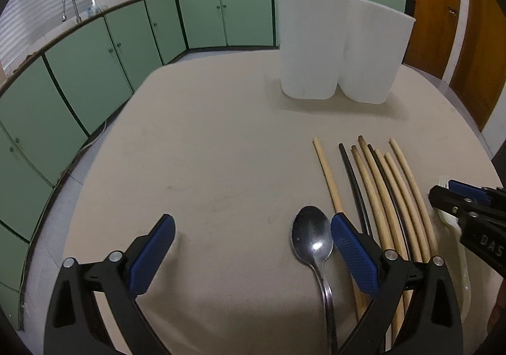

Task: Organize utensils
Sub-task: 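Close the right gripper on the white fork while the left gripper grasps the metal spoon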

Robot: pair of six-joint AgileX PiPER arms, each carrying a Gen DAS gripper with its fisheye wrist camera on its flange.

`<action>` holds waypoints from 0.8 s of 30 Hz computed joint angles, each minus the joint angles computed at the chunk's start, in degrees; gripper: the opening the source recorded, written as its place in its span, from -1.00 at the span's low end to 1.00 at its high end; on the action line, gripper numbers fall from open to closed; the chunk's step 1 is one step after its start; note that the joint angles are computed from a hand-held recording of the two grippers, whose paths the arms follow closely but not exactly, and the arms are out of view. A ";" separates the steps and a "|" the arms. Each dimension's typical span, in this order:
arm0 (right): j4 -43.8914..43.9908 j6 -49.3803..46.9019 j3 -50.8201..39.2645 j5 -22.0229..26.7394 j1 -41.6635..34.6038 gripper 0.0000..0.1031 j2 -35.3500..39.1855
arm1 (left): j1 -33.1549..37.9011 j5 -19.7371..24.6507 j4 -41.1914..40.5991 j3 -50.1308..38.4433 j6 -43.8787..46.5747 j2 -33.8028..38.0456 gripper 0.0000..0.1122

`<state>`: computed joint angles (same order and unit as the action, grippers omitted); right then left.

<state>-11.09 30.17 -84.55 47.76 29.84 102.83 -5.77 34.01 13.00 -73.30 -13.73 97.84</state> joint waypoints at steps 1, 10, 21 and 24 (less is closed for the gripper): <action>0.45 -0.73 -0.41 0.29 -0.37 -0.44 0.22 | 0.28 0.34 -0.98 -0.46 0.73 0.43 0.72; 2.55 -2.98 -3.60 3.14 -1.35 -0.43 1.67 | 1.39 3.41 -7.55 -3.03 5.47 2.06 0.63; 3.56 -4.84 -6.40 4.81 -2.06 -0.43 3.54 | 1.03 5.53 -7.18 -4.08 4.59 2.31 0.54; 5.06 -6.08 -8.27 6.36 -2.65 -0.43 4.60 | 0.37 7.40 -7.82 -5.45 5.57 2.50 0.33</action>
